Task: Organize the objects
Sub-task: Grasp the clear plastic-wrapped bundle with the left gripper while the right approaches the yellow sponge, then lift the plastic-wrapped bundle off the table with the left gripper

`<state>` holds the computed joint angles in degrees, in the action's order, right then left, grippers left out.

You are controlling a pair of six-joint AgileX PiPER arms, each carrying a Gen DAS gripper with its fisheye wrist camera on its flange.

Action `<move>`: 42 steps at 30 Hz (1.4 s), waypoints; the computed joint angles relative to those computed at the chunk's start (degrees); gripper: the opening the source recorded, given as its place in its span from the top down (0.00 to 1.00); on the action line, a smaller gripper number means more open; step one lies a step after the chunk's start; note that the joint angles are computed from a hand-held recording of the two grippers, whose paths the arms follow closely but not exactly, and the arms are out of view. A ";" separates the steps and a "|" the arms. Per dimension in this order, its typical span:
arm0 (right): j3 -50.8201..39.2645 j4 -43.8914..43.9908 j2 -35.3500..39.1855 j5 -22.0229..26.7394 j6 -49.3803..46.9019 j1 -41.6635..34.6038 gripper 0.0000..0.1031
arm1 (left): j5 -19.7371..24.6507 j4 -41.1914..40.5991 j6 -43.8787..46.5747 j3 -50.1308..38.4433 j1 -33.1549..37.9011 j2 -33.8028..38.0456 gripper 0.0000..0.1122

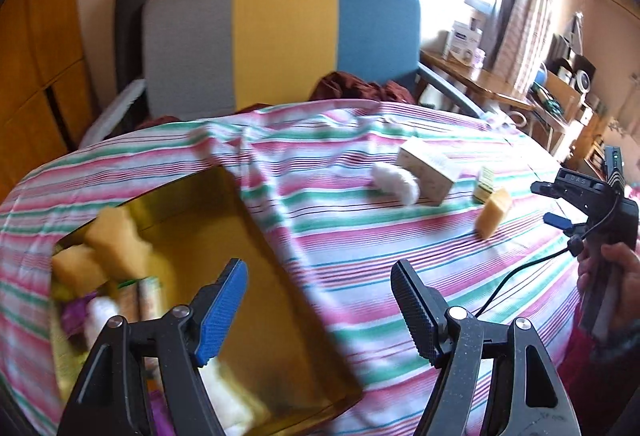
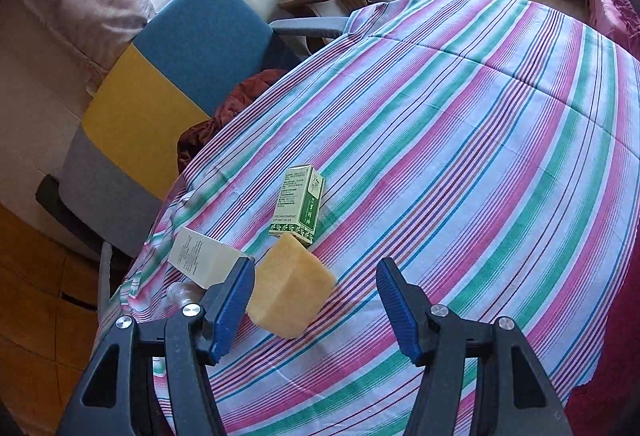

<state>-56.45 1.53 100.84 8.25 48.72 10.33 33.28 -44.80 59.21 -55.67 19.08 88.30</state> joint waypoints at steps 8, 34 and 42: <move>0.61 28.95 0.22 0.04 -28.39 -1.65 0.38 | 4.80 8.34 -19.41 -12.44 -9.46 11.06 0.33; -1.10 56.61 3.42 4.25 -56.62 -3.87 0.38 | 9.30 28.70 -55.40 -55.05 -22.84 47.30 0.68; -1.63 52.30 3.74 3.56 -53.05 -3.52 0.38 | 4.63 27.36 -46.43 -45.57 -22.32 42.69 0.70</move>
<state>-58.07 53.83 104.57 11.81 -4.33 6.81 37.92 -17.44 12.78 -101.24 -3.24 130.99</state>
